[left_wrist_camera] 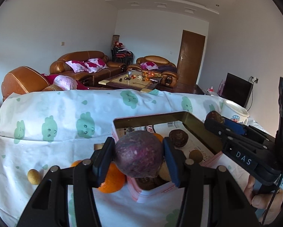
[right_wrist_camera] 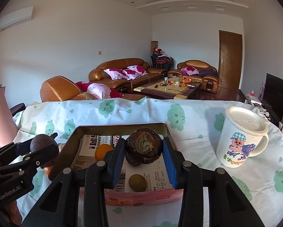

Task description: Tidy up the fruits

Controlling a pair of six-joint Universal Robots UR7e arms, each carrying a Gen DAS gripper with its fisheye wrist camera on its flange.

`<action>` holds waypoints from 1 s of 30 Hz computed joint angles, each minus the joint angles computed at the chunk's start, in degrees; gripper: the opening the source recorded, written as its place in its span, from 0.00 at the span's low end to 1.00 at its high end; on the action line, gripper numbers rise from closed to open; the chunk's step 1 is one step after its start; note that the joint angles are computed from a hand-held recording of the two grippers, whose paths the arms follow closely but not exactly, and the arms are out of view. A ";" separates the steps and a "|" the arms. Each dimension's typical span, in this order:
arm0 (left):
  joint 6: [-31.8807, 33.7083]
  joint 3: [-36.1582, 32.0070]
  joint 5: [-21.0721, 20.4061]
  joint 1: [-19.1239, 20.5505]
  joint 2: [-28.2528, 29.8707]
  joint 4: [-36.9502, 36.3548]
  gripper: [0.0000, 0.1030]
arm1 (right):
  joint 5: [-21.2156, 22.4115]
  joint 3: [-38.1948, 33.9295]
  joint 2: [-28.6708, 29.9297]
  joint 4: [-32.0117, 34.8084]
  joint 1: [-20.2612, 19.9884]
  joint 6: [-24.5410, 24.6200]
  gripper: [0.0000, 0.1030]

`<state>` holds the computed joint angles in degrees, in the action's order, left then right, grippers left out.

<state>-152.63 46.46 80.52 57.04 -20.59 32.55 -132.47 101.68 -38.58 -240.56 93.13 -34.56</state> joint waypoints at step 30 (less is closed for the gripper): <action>-7.44 -12.49 -8.04 -3.43 9.93 7.33 0.53 | 4.57 1.70 -4.33 10.24 -4.14 4.74 0.41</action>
<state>-160.07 33.98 72.48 53.62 -10.65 39.88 -127.89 103.38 -42.91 -230.32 88.99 -29.82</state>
